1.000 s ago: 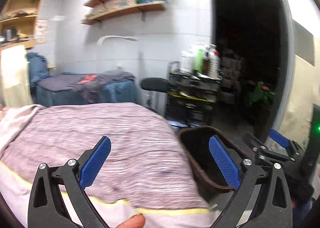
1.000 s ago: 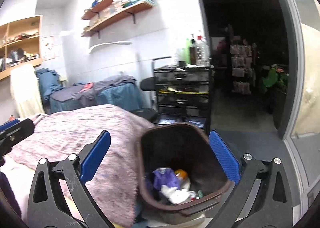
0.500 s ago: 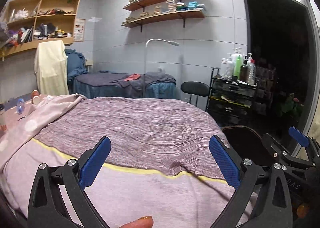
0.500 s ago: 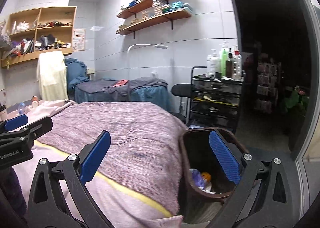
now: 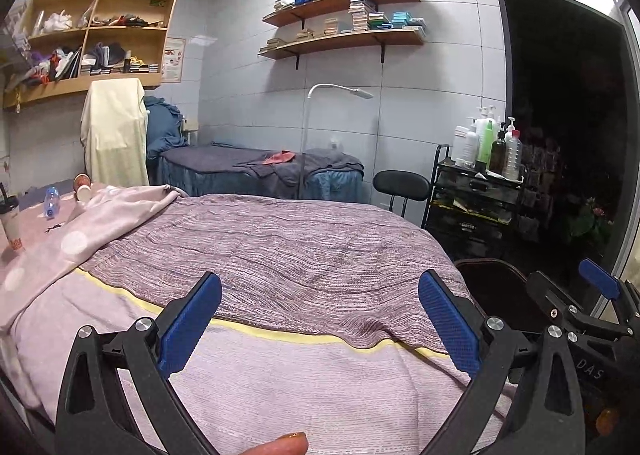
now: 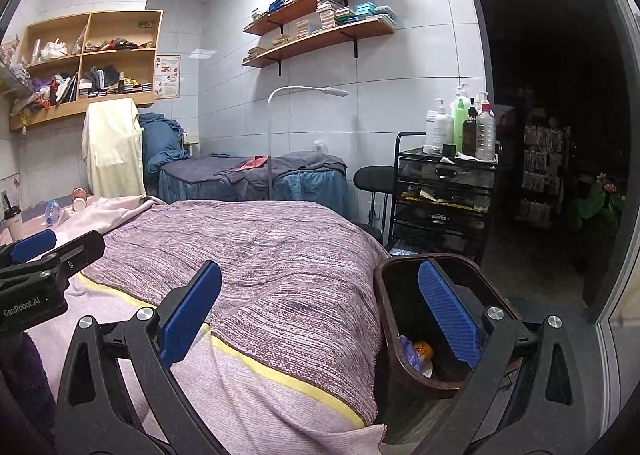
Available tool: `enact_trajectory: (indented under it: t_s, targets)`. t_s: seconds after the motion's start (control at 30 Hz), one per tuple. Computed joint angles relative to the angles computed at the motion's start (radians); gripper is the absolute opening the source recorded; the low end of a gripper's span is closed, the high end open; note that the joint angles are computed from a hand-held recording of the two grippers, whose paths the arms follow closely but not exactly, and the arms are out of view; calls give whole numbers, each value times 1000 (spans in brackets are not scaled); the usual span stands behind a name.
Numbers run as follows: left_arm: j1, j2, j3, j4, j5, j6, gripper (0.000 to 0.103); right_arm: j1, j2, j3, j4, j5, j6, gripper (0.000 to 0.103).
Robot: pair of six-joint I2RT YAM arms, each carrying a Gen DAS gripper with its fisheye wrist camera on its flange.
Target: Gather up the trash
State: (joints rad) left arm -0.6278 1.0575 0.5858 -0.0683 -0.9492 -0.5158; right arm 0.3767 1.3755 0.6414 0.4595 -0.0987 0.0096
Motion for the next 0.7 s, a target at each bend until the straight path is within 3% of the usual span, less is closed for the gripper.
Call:
enact_trajectory:
  t_s: [0.7]
  targets:
    - [-3,5,10,11,-12,20,97,-24,9,24,-21,-8,10,97]
